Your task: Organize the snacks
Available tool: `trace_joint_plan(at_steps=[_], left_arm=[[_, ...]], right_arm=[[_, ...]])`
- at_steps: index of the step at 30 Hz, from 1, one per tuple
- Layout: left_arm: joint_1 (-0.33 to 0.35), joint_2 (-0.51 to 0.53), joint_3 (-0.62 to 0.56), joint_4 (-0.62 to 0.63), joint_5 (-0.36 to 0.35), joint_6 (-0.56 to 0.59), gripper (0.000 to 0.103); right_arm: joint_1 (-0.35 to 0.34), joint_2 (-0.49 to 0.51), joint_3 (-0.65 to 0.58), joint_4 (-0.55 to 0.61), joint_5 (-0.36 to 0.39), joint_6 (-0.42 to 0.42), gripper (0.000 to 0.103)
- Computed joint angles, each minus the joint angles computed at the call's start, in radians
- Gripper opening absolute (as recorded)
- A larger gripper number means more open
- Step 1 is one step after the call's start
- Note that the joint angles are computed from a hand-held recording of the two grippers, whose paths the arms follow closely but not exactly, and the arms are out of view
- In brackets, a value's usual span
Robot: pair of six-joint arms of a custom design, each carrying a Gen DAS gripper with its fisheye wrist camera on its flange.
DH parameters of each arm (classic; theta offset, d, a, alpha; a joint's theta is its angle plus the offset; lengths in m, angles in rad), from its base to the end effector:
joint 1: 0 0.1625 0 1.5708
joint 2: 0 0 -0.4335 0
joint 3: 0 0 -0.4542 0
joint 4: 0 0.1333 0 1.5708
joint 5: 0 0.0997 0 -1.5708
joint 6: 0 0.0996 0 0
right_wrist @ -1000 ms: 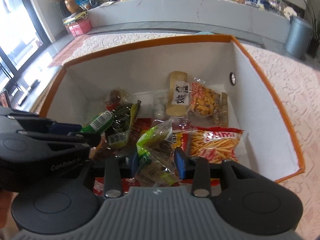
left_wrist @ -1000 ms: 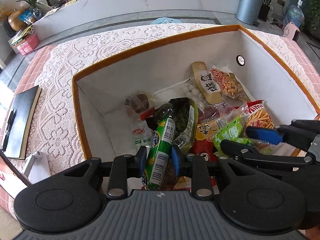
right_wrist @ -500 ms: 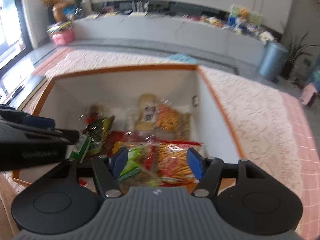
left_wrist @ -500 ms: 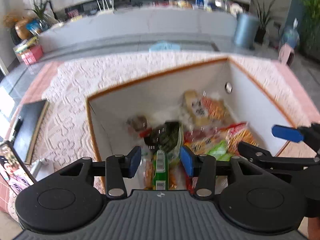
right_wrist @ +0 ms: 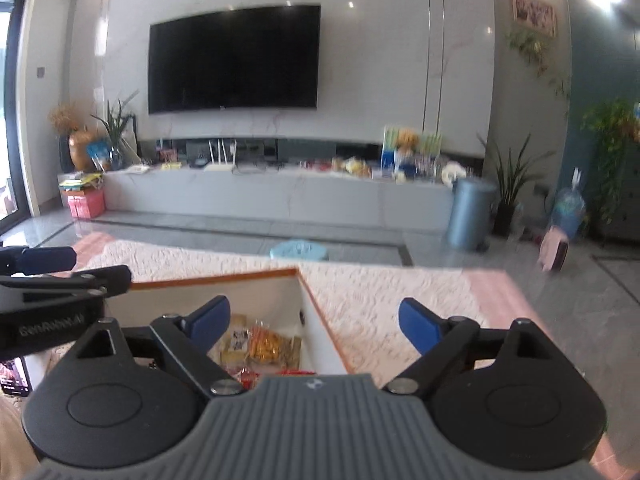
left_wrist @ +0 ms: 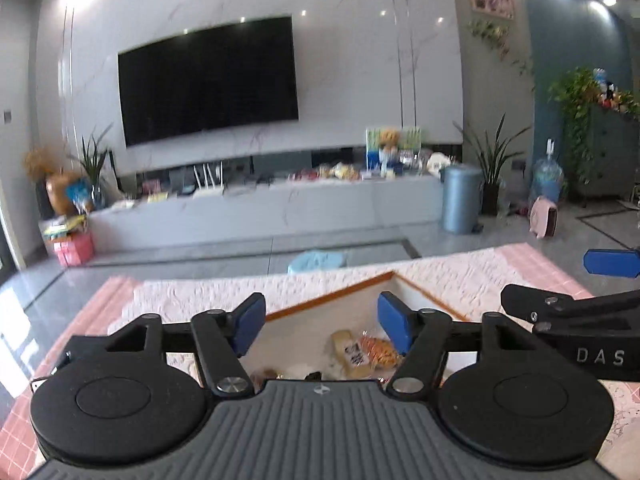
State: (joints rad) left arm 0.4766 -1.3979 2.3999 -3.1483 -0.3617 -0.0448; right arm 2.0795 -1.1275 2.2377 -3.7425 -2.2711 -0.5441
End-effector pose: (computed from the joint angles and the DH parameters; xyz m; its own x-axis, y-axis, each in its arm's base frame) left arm -0.2711 -0.3948 0.2315 -0.6474 0.0636 -0.7595 0.7172 0.3881 -0.5789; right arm 0.3053 -0.4056 0.1971 -0.6829 -0.1186 0.7208 -0.6907 0.4259 -0.5844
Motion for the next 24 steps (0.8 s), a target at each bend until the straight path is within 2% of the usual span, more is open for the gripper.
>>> trace_joint_plan(at_steps=[2, 5, 8, 10, 12, 16, 19, 24], left_arm=[[-0.009, 0.015, 0.008, -0.049, 0.004, 0.022, 0.081], [-0.018, 0.013, 0.026, -0.047, 0.004, -0.005, 0.083], [-0.032, -0.032, 0.049, 0.089, 0.011, -0.108, 0.083], [-0.044, -0.029, 0.064, 0.093, 0.029, -0.112, 0.083], [-0.053, -0.046, 0.072, 0.183, 0.043, -0.188, 0.089], [-0.058, -0.080, 0.089, 0.313, 0.022, -0.281, 0.089], [-0.051, -0.085, 0.087, 0.399, 0.013, -0.334, 0.089], [-0.038, -0.116, 0.094, 0.490, -0.029, -0.424, 0.089]], right_arm=[[0.017, -0.011, 0.017, -0.025, -0.011, -0.046, 0.090], [0.035, -0.009, 0.043, -0.076, -0.028, -0.108, 0.093], [0.040, -0.025, 0.078, -0.091, -0.037, -0.120, 0.093], [0.037, -0.040, 0.102, -0.104, -0.032, -0.126, 0.093], [0.036, -0.044, 0.117, -0.120, -0.038, -0.128, 0.094], [0.020, -0.067, 0.149, -0.128, -0.021, -0.071, 0.099], [0.009, -0.070, 0.163, -0.121, -0.020, -0.022, 0.099], [-0.024, -0.084, 0.175, -0.023, -0.011, 0.078, 0.099]])
